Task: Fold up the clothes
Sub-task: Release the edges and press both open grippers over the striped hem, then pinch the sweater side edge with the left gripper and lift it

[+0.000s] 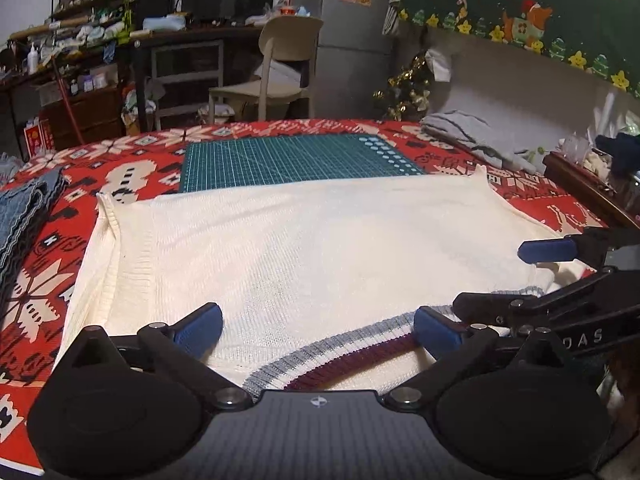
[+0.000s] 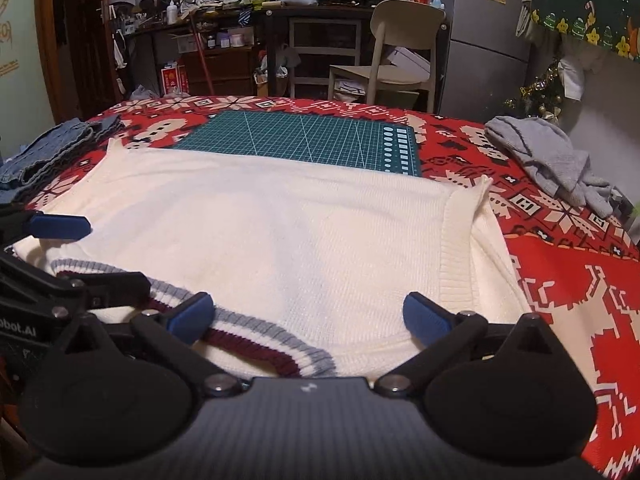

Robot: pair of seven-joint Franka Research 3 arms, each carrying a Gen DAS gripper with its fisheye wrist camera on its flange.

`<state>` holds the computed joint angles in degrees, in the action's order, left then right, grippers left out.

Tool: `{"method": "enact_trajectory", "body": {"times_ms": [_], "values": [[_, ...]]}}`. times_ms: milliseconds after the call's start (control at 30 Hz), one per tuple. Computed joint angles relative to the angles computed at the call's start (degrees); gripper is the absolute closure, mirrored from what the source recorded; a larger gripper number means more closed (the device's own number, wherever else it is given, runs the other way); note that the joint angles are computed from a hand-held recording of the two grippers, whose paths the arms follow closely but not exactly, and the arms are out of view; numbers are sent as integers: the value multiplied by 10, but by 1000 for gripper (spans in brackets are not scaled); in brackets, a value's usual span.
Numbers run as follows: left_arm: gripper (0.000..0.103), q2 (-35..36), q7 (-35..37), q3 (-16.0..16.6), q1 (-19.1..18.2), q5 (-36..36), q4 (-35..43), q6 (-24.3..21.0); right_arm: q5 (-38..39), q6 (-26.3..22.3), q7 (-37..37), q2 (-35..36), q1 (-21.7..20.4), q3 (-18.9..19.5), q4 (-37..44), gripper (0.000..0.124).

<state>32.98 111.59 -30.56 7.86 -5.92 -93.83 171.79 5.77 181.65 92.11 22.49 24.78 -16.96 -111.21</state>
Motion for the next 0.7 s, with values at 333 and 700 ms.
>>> {"method": "enact_trajectory", "body": {"times_ms": [333, 700], "values": [[0, -9, 24, 56, -47, 2, 29, -65, -21, -44, 13, -2, -11, 9, 19, 22], [20, -26, 47, -13, 9, -29, 9, -14, -127, -74, 80, -11, 4, -12, 42, 24]]}}
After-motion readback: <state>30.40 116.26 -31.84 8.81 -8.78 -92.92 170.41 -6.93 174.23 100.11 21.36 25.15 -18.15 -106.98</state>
